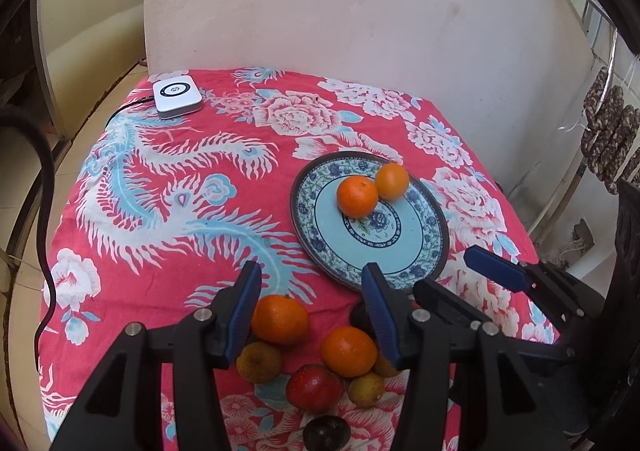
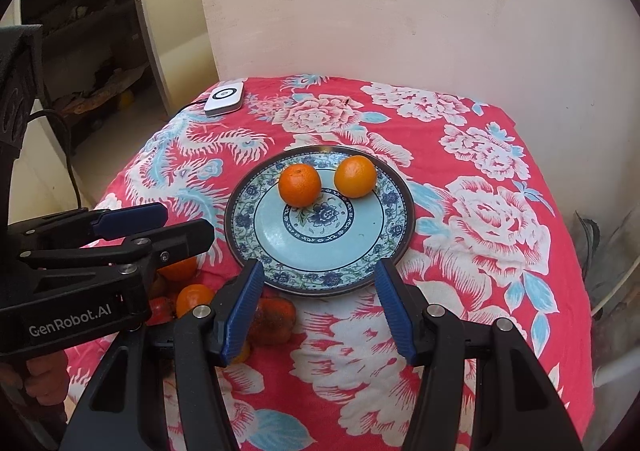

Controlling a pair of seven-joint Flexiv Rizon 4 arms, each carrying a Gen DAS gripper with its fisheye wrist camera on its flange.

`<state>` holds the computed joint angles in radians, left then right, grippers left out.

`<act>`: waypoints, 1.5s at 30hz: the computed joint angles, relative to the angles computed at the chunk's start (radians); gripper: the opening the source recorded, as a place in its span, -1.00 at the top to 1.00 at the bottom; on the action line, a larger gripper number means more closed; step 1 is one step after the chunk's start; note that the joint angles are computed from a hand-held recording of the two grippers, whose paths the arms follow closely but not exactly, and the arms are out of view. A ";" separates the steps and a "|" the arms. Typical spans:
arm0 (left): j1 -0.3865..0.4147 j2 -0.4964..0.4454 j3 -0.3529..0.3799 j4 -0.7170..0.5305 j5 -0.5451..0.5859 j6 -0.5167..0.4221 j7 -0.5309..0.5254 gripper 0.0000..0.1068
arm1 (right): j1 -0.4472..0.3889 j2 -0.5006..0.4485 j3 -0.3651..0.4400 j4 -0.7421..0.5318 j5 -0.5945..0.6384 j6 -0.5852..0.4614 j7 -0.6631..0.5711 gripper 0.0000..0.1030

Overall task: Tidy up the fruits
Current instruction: 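Move both tools back over the remaining fruit cluster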

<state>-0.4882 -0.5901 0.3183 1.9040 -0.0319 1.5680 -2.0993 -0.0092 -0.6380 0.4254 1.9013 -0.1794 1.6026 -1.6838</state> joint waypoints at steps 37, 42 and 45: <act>-0.064 0.095 0.062 0.163 0.069 0.036 -0.091 -0.03 | -0.138 0.024 0.149 0.111 -0.044 0.046 -0.032 -0.14; -0.044 0.101 0.029 0.189 0.043 0.056 -0.065 -0.03 | -0.160 0.014 0.168 0.116 -0.050 0.042 -0.038 -0.14; -0.050 0.091 0.035 0.189 0.024 0.059 -0.053 -0.03 | -0.170 0.006 0.178 0.113 -0.050 0.034 -0.041 -0.14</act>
